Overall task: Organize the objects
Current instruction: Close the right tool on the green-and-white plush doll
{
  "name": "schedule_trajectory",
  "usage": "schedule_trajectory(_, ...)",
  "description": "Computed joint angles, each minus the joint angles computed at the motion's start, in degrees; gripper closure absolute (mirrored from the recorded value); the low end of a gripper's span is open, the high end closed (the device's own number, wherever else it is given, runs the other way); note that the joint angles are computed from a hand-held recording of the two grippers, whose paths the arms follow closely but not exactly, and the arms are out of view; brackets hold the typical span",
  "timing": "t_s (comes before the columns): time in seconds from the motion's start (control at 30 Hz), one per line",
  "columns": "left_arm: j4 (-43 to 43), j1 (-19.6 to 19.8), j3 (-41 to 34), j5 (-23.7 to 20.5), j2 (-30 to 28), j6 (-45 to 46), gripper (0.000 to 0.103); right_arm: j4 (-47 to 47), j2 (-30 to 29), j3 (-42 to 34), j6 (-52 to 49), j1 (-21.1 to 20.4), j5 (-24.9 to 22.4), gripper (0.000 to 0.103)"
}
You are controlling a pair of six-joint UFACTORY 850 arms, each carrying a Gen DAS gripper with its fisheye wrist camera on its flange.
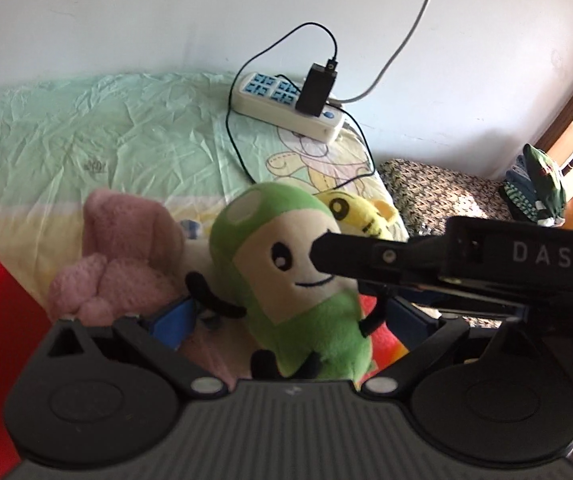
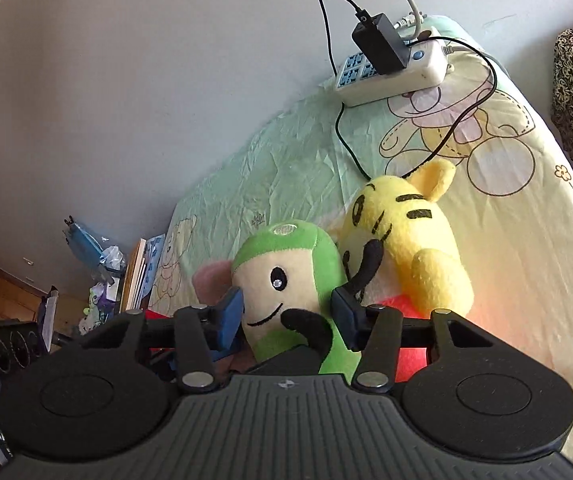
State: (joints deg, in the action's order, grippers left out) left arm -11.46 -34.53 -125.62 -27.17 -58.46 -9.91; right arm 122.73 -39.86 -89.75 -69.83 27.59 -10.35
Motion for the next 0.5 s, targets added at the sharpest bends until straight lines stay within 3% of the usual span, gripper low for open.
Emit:
schedule_trajectory(0.1, 0.52, -0.14, 0.18, 0.84, -0.04, 1.11, 0.006, -0.34, -0.08, 0.22, 1.28, -0.18, -1.00, 0.051)
schedule_trajectory(0.2, 2.48, -0.50, -0.94, 0.46, -0.76, 0.46, 0.009, -4.09, -0.10, 0.04, 4.16, 0.19, -0.04, 0.059)
schedule_trajectory(0.5, 6.79, -0.90, 0.46, 0.64, 0.42, -2.22, 0.020, 5.34, 0.60, 1.47, -3.11, 0.45, -0.33, 0.063)
